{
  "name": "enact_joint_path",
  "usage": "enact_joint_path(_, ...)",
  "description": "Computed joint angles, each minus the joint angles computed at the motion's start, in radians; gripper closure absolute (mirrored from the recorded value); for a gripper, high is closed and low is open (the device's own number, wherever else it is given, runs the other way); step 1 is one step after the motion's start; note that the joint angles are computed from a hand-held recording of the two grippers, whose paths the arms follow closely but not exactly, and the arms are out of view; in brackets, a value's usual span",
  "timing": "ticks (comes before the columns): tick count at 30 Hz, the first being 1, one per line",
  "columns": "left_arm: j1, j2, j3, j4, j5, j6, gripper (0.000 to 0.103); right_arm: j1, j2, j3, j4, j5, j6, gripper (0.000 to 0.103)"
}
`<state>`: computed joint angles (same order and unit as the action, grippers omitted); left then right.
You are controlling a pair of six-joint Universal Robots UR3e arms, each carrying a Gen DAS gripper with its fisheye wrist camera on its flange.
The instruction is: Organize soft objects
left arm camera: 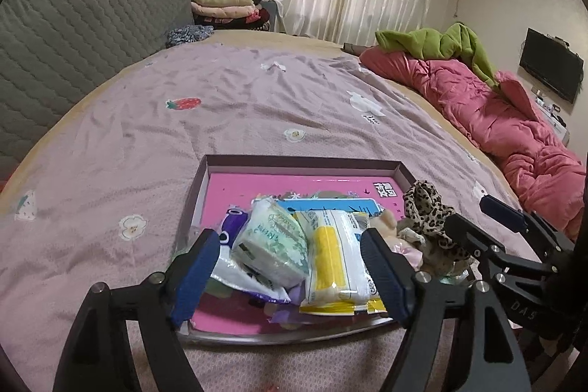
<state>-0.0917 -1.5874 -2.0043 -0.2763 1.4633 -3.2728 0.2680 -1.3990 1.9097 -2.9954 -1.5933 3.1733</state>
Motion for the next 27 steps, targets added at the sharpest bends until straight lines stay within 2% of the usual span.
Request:
enact_joint_path(11,-0.027,0.034,-0.032,-0.049,0.07,-0.032,0.025,0.05,-0.015,0.026,-0.007,-0.031,0.022,0.027)
enact_joint_path(20,-0.098,0.056,-0.056,-0.082,0.182,-0.056,0.025,0.1,-0.055,0.074,-0.021,-0.057,0.021,0.027)
enact_joint_path(27,-0.114,0.124,-0.117,-0.092,0.184,-0.068,0.025,0.132,-0.096,0.118,-0.021,-0.07,0.043,0.027)
